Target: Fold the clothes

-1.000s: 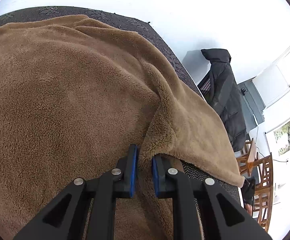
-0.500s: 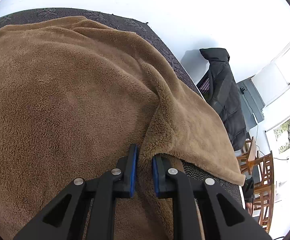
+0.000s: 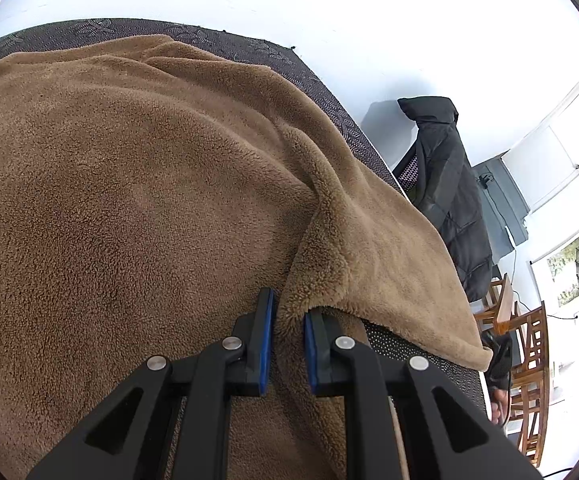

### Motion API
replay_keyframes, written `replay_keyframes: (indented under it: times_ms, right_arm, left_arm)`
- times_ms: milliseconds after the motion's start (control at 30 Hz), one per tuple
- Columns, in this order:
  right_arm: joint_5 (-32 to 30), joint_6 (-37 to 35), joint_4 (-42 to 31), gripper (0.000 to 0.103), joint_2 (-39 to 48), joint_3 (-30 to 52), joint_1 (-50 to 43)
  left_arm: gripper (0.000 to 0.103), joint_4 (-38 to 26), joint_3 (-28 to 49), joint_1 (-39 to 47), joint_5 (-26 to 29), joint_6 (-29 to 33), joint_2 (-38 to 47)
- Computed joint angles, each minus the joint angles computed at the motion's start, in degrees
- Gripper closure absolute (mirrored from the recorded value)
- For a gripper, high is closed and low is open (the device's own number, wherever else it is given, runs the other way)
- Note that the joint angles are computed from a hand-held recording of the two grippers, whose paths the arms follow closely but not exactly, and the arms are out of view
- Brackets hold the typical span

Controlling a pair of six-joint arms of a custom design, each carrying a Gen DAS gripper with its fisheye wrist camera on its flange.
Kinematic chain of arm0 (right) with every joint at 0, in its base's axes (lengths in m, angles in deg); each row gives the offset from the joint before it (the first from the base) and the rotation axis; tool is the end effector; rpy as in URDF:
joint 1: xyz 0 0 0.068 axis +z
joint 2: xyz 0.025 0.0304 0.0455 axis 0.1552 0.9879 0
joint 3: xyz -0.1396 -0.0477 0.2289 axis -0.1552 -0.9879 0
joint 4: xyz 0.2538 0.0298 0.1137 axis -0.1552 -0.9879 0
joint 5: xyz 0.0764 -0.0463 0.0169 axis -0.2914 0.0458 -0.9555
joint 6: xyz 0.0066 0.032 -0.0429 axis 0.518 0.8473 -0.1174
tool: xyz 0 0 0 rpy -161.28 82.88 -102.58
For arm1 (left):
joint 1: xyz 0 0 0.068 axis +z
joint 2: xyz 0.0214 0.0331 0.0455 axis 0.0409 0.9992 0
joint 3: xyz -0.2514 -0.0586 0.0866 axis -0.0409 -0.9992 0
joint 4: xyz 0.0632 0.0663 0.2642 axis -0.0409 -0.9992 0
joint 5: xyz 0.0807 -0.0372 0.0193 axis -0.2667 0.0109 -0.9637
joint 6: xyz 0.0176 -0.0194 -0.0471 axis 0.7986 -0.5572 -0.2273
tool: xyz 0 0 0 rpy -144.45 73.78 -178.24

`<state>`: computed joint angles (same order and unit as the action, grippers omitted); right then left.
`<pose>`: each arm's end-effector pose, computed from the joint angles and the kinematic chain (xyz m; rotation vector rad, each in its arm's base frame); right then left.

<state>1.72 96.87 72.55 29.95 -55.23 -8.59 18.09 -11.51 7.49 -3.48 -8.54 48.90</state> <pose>0.2314 -0.0392 0.0970 1.0600 1.9998 1.7881 0.2381 0.0047 0.3467 -0.1493 2.5278 -0.6621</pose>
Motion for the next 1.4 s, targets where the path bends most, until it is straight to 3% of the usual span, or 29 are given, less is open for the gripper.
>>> replay_keyframes:
  times_ms: [67,133,233,300,467,500,533,567,600,733,900,1033,1167,1300,1367,1400]
  right_arm:
    - [1.9,-6.9,-11.2,0.017,-4.1,2.5,0.0]
    - [5.4,-13.3,-21.3,0.057,-9.2,3.3,-1.4]
    - [7.4,-18.9,-31.5,0.08,-14.4,4.5,-4.5]
    - [8.0,-19.9,-34.4,0.09,-17.8,4.3,-6.7]
    - [5.3,-17.4,-38.5,0.088,-24.0,2.5,-11.8]
    - [3.8,-18.7,-41.2,0.074,-24.0,2.5,-12.7]
    - [4.3,-18.6,-42.8,0.03,-24.6,2.1,-11.9]
    - [5.3,-17.6,-44.1,0.007,-25.8,1.2,-10.9]
    - [5.7,-15.0,-43.6,0.0,-27.7,-0.5,-10.8]
    - [2.6,-15.3,-43.5,0.0,-27.8,-2.4,-9.8]
    - [-2.8,-14.5,-36.0,0.0,-20.5,-1.1,-5.1]
    - [-2.1,-8.7,-24.4,0.0,-9.6,2.7,2.3]
    - [-1.6,-9.0,-23.3,0.0,1.5,9.7,7.9]
    - [0.1,-13.4,-31.8,0.0,6.0,15.8,9.3]
    - [4.3,-16.3,-34.8,0.017,4.9,16.9,9.6]
    - [6.3,-18.9,-38.1,0.047,3.3,17.5,9.7]
  left_arm:
    - [0.085,0.0,0.0,-0.2,0.0,-0.2,-0.1]
    - [0.085,0.1,-0.1,-0.3,-0.1,-0.4,-0.1]
    - [0.085,-0.3,0.3,0.1,0.6,-0.5,0.3]
    - [0.085,-0.8,0.8,0.7,1.3,-0.4,0.8]
    - [0.085,-1.4,1.3,1.9,2.4,0.5,1.3]
    - [0.085,-1.4,1.4,2.2,2.5,0.8,1.3]
    - [0.085,-1.3,1.2,2.0,2.5,0.5,1.2]
    - [0.084,-1.1,1.1,1.7,2.5,0.2,1.1]
    - [0.084,-1.1,1.1,1.9,2.6,0.4,1.1]
    - [0.084,-1.0,0.8,1.8,2.5,0.6,0.7]
    - [0.084,-0.5,0.2,0.9,1.9,0.1,0.1]
    - [0.084,0.4,-0.5,0.4,1.4,-0.4,-0.5]
    - [0.084,0.6,-0.8,0.6,1.7,-0.1,-0.7]
    - [0.084,0.9,-1.1,0.8,2.2,0.3,-0.7]
    - [0.084,0.9,-1.1,0.9,2.4,0.5,-0.8]
    - [0.084,0.8,-1.0,1.0,2.5,0.5,-0.7]
